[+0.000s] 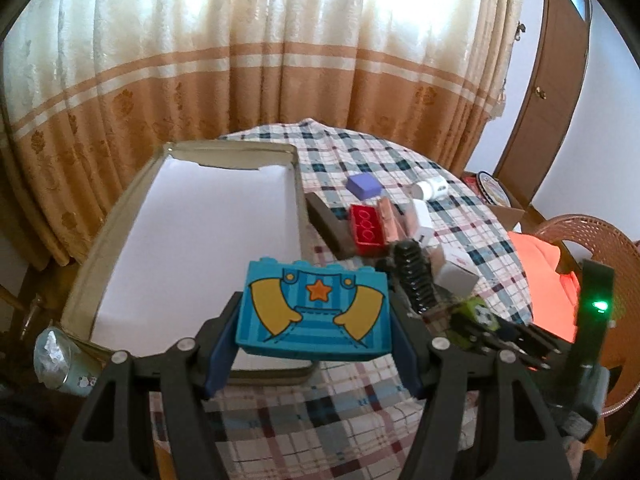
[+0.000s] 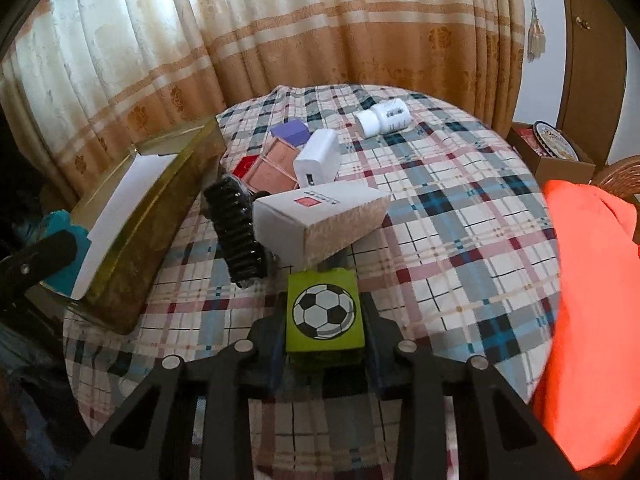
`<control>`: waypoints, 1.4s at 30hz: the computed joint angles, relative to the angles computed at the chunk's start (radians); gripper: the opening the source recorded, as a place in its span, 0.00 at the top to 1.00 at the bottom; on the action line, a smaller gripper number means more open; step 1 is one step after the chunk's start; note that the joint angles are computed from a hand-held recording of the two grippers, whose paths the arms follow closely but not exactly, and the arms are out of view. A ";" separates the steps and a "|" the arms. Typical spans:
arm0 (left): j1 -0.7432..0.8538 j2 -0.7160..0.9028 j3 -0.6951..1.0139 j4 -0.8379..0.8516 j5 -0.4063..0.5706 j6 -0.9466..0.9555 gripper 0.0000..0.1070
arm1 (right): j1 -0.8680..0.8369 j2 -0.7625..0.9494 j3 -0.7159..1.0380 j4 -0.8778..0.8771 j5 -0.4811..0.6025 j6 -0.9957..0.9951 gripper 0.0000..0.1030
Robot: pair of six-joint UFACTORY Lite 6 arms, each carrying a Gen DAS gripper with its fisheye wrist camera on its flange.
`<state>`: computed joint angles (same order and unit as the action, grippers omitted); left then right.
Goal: Organize rigid objects
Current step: 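Lower both held blocks into the tray and open both grippers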
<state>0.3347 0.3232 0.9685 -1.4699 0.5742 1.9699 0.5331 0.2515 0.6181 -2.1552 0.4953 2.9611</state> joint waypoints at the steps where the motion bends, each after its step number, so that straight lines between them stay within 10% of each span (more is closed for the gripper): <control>1: 0.011 0.008 0.012 0.005 0.008 -0.006 0.38 | 0.013 -0.034 -0.018 0.022 0.001 -0.012 0.67; 15: 0.111 0.120 0.164 0.004 0.016 -0.033 0.38 | 0.172 -0.071 0.184 0.209 0.040 -0.279 0.67; 28: 0.146 0.247 0.321 0.048 -0.046 -0.125 0.38 | 0.214 0.240 0.663 0.303 -0.011 -0.522 0.67; 42: 0.104 0.313 0.378 0.062 -0.141 -0.152 0.38 | 0.118 0.426 0.839 0.188 -0.214 -0.393 0.66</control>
